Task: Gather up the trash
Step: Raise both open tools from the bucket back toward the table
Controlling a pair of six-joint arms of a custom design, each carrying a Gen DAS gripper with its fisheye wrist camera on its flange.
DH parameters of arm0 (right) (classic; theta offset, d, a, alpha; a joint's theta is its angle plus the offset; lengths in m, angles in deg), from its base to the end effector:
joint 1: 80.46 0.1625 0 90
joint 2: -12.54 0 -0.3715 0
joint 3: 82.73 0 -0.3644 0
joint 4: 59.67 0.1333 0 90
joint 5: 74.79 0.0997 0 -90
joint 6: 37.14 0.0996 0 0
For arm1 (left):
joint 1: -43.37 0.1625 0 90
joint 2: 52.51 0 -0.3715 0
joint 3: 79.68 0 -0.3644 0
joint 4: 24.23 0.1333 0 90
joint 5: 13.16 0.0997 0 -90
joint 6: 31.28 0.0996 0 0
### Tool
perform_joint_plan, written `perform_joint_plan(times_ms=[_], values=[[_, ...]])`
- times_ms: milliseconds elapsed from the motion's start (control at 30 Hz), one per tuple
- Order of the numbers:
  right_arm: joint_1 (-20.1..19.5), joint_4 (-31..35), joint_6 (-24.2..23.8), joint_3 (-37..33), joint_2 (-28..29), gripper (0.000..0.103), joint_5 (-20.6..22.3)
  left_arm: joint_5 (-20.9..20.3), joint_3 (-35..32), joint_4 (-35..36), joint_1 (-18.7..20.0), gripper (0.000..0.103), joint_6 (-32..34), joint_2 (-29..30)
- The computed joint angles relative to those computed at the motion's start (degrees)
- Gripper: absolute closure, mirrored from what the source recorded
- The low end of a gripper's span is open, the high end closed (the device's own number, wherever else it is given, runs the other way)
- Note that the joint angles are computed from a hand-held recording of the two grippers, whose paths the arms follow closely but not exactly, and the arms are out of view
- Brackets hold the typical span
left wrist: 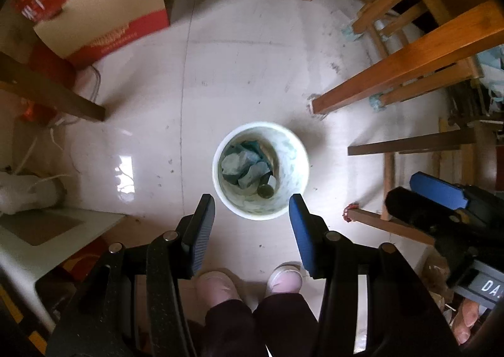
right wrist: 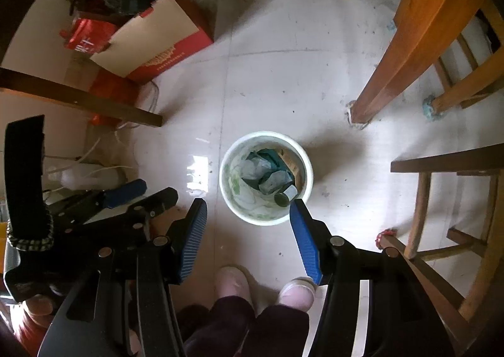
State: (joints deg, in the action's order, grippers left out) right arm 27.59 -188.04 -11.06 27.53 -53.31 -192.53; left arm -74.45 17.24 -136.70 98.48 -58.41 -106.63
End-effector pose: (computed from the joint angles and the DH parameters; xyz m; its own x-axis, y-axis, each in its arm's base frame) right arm 0.2383 -0.4505 0.1483 -0.8777 0.1275 0.4620 0.0865 0.9903 -0.1090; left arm -0.1650 -0.5533 0.0994 -0.7999 0.2176 -0.5593 0.1928 0.9757 0.1038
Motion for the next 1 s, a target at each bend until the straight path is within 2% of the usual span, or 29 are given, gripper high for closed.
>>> perform_joint_plan(times_ms=[300,600,800,1000], values=[[8.07,13.91,5.29,-11.17,-1.87,0.052,-1.83,2.73,-8.23,12.58,-8.21,0.055,-2.91,-5.93],[17.73,26.54,9.03,-27.72,0.22,0.052,-6.61,6.25,-21.00,24.92,-16.72,0.055,-6.61,-9.07],[25.60,36.61,10.30,-41.80,5.38,0.052,-16.54,8.99,-30.45,29.34,-22.02,0.055,-6.31,-9.32],[31.39,43.67,11.04,-57.12,11.65,0.052,-22.77,11.61,-38.06,30.90,-26.43,0.055,-4.05,-9.11]])
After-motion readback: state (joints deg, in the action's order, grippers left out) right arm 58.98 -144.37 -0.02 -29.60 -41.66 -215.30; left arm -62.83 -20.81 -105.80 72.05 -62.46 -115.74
